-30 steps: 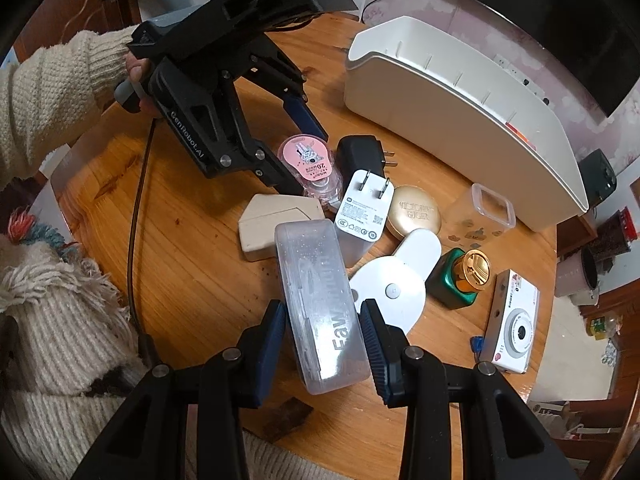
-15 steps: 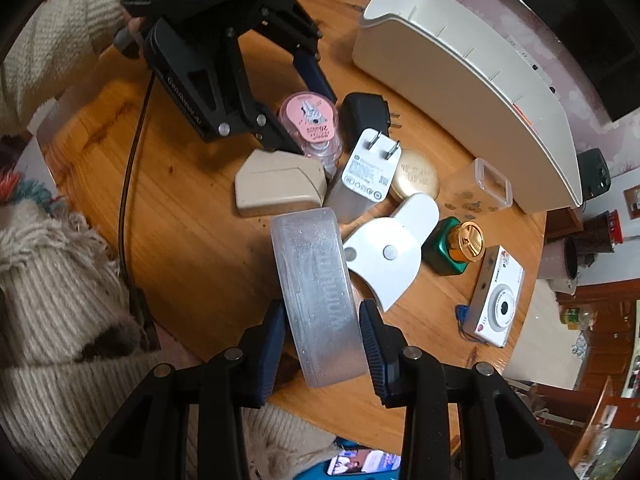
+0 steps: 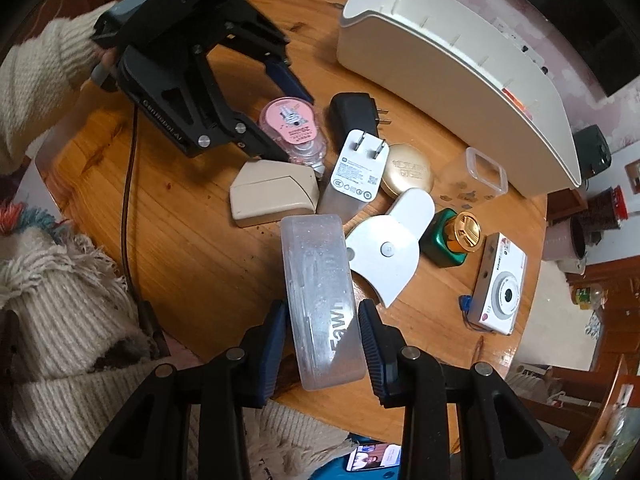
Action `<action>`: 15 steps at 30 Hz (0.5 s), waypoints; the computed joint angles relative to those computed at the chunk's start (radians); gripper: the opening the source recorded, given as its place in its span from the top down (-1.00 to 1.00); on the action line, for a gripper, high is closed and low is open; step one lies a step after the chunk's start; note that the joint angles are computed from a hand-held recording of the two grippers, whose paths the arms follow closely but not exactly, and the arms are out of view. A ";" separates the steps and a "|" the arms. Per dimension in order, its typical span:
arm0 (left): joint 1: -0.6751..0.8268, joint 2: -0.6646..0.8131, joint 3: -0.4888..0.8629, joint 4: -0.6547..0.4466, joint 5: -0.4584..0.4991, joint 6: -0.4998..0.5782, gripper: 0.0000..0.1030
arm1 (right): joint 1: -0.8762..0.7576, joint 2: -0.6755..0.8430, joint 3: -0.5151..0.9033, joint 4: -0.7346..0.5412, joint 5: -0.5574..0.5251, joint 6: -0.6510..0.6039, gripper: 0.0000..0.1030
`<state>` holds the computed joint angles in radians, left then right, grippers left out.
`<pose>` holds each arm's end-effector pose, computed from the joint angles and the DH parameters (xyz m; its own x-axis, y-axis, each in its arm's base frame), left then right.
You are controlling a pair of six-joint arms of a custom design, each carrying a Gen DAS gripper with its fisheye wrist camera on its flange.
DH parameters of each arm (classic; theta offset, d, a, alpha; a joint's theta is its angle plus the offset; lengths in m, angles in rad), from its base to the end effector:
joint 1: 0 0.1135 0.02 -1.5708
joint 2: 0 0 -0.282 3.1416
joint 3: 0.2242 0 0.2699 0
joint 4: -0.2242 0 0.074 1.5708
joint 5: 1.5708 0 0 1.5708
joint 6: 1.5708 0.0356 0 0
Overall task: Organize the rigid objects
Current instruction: 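Carry the correction tape and clear box into the white tray and release both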
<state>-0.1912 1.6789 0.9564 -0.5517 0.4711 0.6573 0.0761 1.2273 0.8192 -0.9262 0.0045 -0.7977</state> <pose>0.3095 -0.0764 0.1638 -0.5602 0.6630 -0.4966 0.8108 0.5615 -0.1650 0.2154 0.0163 0.2231 -0.6233 -0.7653 -0.1605 -0.7462 0.6435 -0.1708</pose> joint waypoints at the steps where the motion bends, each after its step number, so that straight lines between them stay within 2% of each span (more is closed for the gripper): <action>1: 0.006 -0.006 -0.006 0.002 0.004 -0.015 -0.28 | -0.005 -0.001 0.002 -0.003 -0.004 0.002 0.30; 12: 0.068 -0.117 -0.090 0.056 0.063 -0.166 -0.28 | -0.027 -0.044 0.024 -0.020 -0.035 0.016 0.30; 15: 0.078 -0.153 -0.097 0.081 0.072 -0.255 -0.28 | -0.026 -0.059 0.033 -0.018 -0.032 0.017 0.31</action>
